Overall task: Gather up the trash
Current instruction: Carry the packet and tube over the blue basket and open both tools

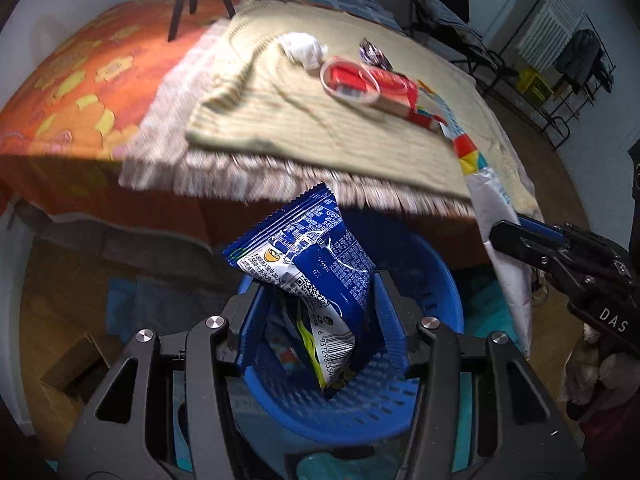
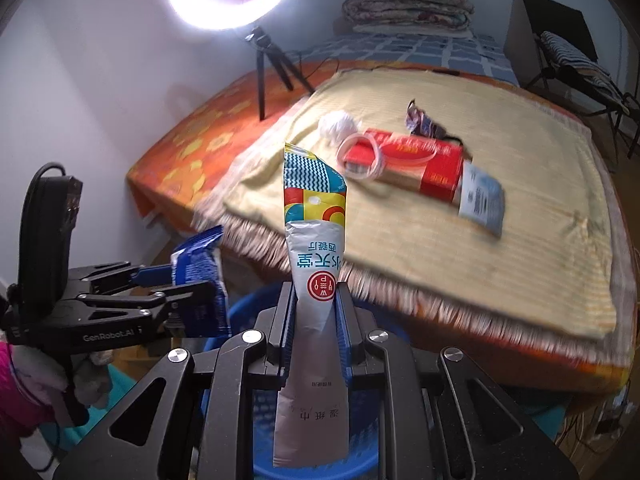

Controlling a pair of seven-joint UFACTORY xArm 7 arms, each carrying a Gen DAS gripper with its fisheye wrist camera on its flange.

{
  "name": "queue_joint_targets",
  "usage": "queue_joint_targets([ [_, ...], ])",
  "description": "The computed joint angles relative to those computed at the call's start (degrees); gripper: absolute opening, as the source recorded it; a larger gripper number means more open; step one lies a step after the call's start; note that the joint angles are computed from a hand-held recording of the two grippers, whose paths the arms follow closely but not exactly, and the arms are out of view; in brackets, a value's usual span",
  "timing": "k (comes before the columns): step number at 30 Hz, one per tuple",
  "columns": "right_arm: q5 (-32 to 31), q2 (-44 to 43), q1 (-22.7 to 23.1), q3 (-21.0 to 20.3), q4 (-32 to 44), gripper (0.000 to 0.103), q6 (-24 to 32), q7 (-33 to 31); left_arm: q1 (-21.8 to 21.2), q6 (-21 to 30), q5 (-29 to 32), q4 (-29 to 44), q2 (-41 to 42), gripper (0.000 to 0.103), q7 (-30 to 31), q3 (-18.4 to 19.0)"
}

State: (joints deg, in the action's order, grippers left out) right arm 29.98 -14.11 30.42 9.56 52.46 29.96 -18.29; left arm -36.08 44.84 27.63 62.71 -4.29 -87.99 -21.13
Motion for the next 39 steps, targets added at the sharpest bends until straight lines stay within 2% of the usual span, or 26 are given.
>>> queue_joint_targets([
  [7,1.0,-3.9,1.5,-0.1,-5.2,0.017,0.6,0.1,-2.3,0.5,0.6,1.2,2.5,0.053,-0.7,-0.8],
  [19,-1.1,-5.3,2.5,-0.2,-10.2,0.017,0.3,2.1,-5.0,0.9,-0.6,2.9,6.2,0.053,1.7,1.0],
  [36,-2.4,-3.8,2.1,-0.2,-10.1,0.018,0.5,3.2,-6.1,1.6,-2.1,4.2,8.4,0.055,2.9,2.5],
  [39,-2.6,-3.6,1.9,0.0,-9.9,0.02,0.9,3.5,-6.1,1.5,-2.4,4.1,8.4,0.059,2.8,2.7],
])
